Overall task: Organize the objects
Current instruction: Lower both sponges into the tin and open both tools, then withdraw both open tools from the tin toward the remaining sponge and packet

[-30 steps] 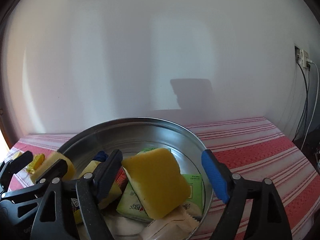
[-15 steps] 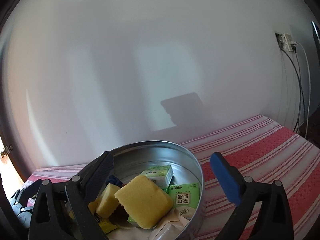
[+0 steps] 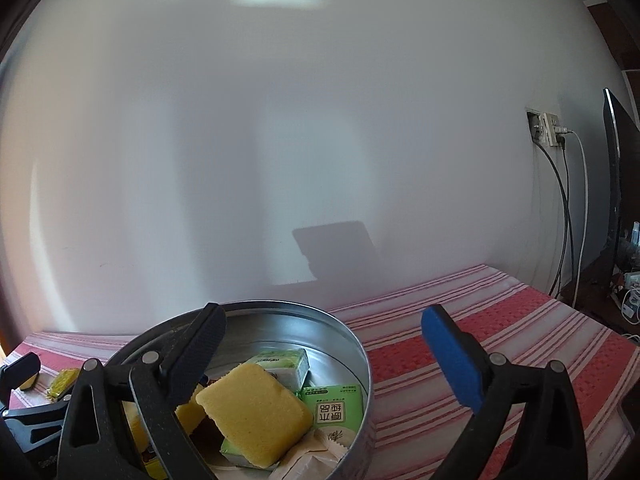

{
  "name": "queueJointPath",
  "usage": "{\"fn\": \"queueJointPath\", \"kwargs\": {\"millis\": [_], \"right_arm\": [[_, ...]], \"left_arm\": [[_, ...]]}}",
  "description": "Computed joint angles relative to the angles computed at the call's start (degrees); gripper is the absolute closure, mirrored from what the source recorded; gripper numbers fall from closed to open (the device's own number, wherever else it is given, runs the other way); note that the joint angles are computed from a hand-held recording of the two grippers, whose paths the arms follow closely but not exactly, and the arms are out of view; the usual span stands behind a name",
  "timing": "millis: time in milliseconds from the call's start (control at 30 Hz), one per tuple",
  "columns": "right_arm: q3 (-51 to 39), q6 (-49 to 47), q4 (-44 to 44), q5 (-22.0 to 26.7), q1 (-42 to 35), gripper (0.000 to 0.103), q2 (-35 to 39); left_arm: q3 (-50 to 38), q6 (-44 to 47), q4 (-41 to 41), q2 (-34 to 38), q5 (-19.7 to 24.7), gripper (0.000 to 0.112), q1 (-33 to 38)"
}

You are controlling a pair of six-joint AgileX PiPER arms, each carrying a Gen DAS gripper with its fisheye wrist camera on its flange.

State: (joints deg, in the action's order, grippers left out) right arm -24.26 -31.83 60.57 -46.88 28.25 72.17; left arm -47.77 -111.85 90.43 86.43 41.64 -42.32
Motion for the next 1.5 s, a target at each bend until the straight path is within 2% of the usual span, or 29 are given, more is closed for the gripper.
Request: {"fn": "queueJointPath", "kwargs": {"millis": [333,433,533,633,1033,1300,1500], "right_arm": [[0.9,2.6,-3.6,-0.5,-0.1,0.003,-0.3],[0.1,-0.3,-0.3,-0.4,0.7,0.003,0.1],[-2.3,-8.3,7.4,-0.6,3.0,0.003,1.4],[-3.4,-12.1,10.7,-1.0,4.4,0.003,2.0],[-3.7,-16.2,16.2,-6.1,9.8,0.003,2.1],[-4.3,-17.4,19.0,-8.5,13.0,0.003,2.5],[-5.3,-17.6,21.9,-11.2,16.5,0.003,3.6]], "left_arm": [[0.3,0.3,0.2,0.5,1.2,0.01,-0.3],[0.7,-0.1,0.7,0.4,2.5,0.01,-0.6],[1.5,-1.1,1.5,0.1,3.2,0.01,-0.7],[2.2,-1.4,1.9,0.1,3.5,0.01,-0.7],[4.6,-2.9,3.1,-2.3,2.3,0.01,0.4],[6.2,-3.6,3.9,-3.3,4.7,0.01,-0.5],[7.9,-3.6,3.8,-5.3,4.5,0.01,0.1]]}}
